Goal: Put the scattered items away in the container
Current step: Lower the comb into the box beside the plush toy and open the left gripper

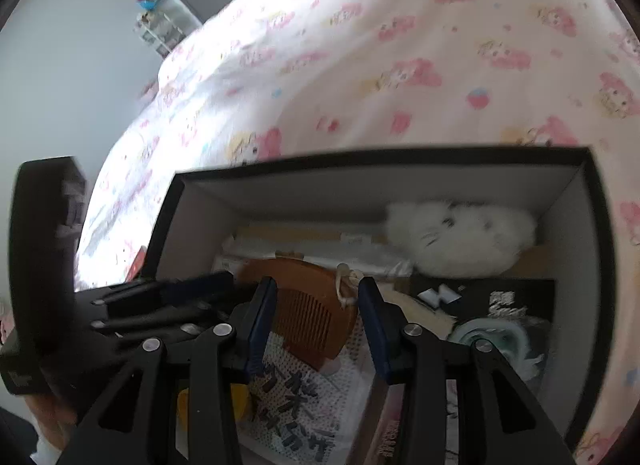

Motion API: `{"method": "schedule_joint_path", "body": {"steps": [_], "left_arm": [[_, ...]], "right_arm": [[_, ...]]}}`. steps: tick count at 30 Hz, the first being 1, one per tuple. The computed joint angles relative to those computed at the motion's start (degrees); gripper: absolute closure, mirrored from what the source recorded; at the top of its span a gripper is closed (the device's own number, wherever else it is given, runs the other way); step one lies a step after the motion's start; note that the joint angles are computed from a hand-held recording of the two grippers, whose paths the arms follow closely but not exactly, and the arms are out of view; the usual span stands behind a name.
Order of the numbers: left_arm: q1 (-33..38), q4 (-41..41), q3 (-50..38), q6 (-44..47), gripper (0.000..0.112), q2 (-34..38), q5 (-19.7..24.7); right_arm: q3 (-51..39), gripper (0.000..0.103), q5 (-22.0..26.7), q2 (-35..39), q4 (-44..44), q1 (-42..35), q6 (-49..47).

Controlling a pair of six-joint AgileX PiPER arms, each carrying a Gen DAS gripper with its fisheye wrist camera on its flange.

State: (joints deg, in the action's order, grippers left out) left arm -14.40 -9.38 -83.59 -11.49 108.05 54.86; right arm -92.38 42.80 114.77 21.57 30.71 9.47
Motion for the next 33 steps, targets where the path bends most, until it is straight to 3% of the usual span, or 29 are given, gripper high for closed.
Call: {"method": "schedule_joint_path", "body": {"steps": [5,9,13,18,29,33], "left_arm": [[-0.89,3.07,0.65,-2.61,0.08,-1.88,-0.17],[-1.22,1.56,1.0,1.12,0.08,-4.72,1.51],[0.6,-7.31,0.6,9.39,0.08,-3.98,6.55],[-3.8,0.21,-0.84,6.06,0.08,-1.22,7.91],[-2.79,2.94,-7.17,2.33,0.08,3.56,5.45],[-1.26,-5.55,-4.25,9.38,0.08,0.88,6.35]], "right_arm": [[0.13,0.069,1.61,-0.59,-7.72,0.59,6.53],[3.27,0.069,2.56,-4.64,-13.4,-0.1,11.95],[3.5,0.069,4.57,-5.85,-12.29,-1.86,12.64],[4.38,0.069,5.42,-6.51,-11.67,-1.67,11.53],[2.89,0.069,5.6,-4.78,-17.2,-0.02,16.01],[4.55,0.069,3.67,-6.43,-17.19,-0.71,17.14]]}}
